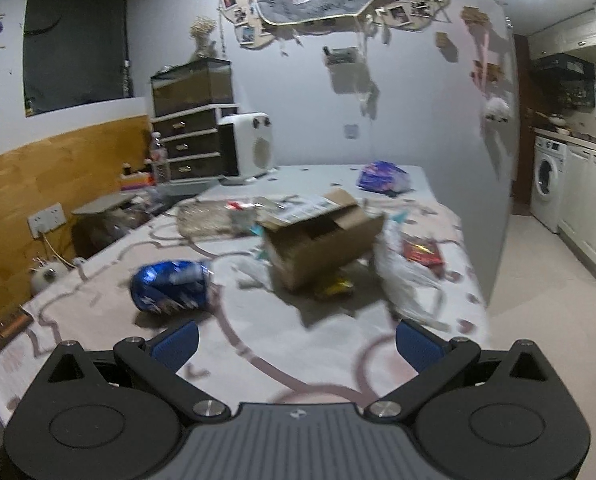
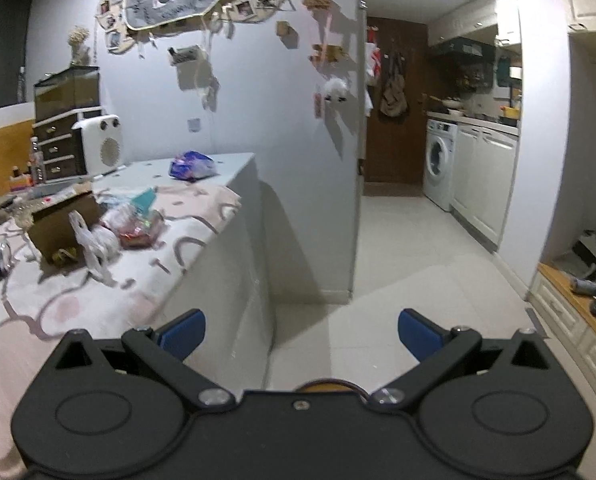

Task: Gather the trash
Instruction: 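Move both tools toward the trash on the bed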

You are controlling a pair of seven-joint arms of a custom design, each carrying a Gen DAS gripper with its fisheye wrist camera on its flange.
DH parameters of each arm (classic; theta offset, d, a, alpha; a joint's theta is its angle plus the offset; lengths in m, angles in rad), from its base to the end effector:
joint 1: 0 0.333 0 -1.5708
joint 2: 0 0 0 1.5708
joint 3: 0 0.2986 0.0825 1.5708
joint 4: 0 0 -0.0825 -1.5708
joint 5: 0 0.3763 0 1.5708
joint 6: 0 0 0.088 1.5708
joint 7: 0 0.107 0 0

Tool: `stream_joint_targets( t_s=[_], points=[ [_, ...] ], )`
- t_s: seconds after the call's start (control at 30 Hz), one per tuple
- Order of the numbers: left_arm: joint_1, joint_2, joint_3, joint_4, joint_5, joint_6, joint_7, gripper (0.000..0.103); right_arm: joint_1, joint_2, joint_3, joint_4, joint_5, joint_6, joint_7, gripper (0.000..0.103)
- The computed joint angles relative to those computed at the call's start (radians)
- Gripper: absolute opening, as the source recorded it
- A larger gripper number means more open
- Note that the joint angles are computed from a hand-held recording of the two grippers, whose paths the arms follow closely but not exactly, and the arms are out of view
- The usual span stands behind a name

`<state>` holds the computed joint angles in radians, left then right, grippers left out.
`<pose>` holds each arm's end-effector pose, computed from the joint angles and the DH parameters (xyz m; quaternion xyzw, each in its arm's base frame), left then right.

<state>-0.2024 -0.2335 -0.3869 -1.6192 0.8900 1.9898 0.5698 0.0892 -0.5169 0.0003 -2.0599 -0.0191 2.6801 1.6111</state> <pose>0.4255 -0.2669 0.7716 -0.6733 0.5138 -0.2610 0.4631 0.4303 0.0393 0.7612 -0.6137 0.5774 -0.3614 0.3991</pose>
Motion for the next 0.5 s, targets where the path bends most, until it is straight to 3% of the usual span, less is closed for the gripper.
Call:
stream_joint_targets(
  t_s=[0.3,0.5],
  points=[
    [0.070,0.027,0.084,0.035,-0.014,0.034,0.126,0.103,0.048,0.111,0.018,0.104,0.034,0.012,0.011,0.103],
    [0.109,0.134,0.153,0.184,-0.105,0.041,0.261,0.103,0.085,0.161,0.018,0.147,0.061,0.028,-0.010,0.103]
  ],
)
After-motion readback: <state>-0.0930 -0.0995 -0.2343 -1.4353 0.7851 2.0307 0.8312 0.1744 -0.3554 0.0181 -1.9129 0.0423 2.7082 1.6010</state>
